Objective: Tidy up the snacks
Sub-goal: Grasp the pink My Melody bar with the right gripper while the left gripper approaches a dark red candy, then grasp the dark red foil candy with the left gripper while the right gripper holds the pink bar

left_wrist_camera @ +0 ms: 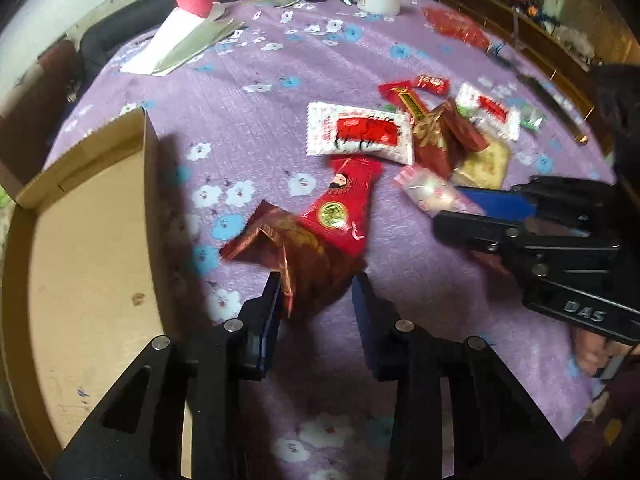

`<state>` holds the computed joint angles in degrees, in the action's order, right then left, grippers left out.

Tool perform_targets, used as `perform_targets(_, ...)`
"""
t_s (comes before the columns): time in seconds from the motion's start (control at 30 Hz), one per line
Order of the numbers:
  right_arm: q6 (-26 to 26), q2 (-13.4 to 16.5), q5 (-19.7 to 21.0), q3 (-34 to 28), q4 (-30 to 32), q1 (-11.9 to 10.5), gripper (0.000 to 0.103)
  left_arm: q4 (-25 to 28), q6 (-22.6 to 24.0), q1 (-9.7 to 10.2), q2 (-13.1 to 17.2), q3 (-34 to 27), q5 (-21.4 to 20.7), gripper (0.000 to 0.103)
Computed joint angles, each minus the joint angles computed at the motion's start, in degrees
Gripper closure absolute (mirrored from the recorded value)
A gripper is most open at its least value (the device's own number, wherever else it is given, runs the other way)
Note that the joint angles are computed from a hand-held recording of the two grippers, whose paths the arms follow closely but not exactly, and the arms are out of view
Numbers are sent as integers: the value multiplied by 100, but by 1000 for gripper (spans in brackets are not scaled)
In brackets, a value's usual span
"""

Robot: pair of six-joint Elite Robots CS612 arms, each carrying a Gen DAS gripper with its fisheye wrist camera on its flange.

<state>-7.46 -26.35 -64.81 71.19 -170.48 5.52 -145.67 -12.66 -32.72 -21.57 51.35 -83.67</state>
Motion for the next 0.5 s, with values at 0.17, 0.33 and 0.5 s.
perform_targets(0.17, 24, 5, 18, 9, -36, 1, 75, -383, -450, 45, -46, 98, -68, 68)
perform_targets(0.33, 23, 5, -1, 4, -36, -1, 75, -279, -738, 41, 40, -91, -11, 68)
perform_targets(0.5, 61, 22, 139, -8, -36, -30, 72, -152, -1154, 34, 174, -280, 40, 68)
